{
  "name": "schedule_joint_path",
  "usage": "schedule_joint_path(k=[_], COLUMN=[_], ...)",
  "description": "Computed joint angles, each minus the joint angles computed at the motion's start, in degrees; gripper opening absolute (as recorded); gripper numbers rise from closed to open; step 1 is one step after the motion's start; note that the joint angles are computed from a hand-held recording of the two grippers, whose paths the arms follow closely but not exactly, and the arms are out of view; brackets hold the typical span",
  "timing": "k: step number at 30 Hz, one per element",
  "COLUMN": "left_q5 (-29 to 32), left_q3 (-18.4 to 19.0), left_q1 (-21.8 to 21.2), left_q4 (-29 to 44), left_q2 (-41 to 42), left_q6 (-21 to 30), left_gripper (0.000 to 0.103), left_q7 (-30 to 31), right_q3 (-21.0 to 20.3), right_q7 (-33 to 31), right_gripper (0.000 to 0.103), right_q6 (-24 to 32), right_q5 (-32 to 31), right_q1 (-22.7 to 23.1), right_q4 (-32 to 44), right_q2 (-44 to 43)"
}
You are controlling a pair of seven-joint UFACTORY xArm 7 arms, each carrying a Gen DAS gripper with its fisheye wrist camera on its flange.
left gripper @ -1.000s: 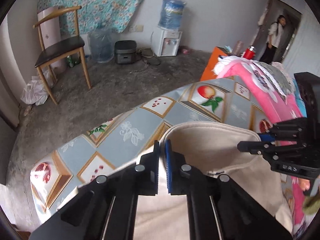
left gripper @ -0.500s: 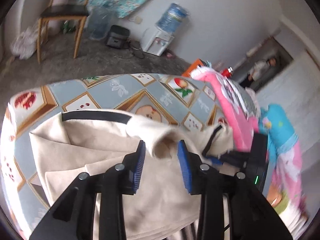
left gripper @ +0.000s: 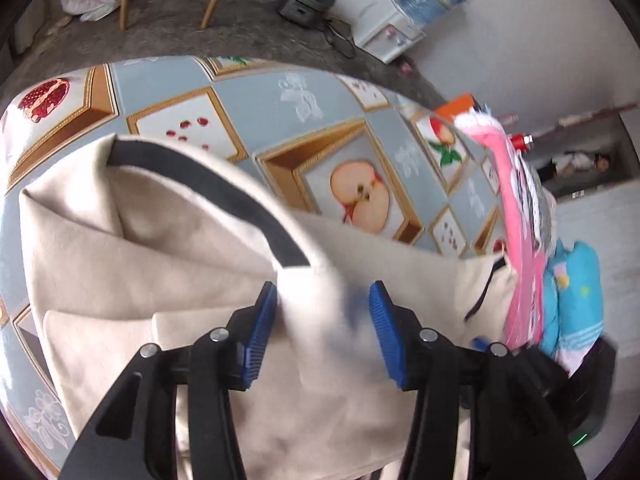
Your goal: Fold large clothes
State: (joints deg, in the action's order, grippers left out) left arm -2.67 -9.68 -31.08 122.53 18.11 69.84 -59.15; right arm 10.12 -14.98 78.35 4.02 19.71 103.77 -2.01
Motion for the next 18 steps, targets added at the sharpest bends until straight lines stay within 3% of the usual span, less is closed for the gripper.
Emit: schedule_joint_path(k=[3, 6, 8, 11, 14, 18], left_q5=[-4.69, -7.79, -9.15, -9.21, -8.95, -7.87], left_q3=[-0.99, -1.34, -1.59, -1.92, -2.1, -2.14], left_q1=[2.09, 3.47, 4.04, 4.35, 4.49, 4.4], left_q4=[-8.57, -15.94, -18.49, -19.04, -18.3, -15.86], left_q2=[-4.27, -7.99, -9.08, -9.37, -9.12, -7.97], left_q6=[-5.19, -11.6, -14.34, -15.04, -14.2, -11.99], left_gripper=[0.047, 0.047, 0.047, 0.047, 0.047, 0.047], left_q7=[2.67, 2.19, 1.16, 0.81, 1.23, 3.1], right_q3=[-3.51, -4.83, -3.89, -2.61, -1.86, -1.19], right_q7=[5.89, 17.32, 25.07, 30.71, 34.82, 35.64], right_gripper=[0.075, 0.077, 0.077, 0.077, 0.069, 0.065], right_q6=[4.34, 8.28, 12.89, 16.08, 16.48, 14.36], right_q5=[15.39, 25.58, 24.98, 21.57, 22.92, 24.0], right_q1=[-3.34, -6.53, -6.83, -6.2, -6.71, -6.69], right_q4=[5.41, 11.68, 18.4, 22.23, 20.98, 17.65], right_q2=[1.87, 7.18, 12.43, 16.25, 16.92, 15.9])
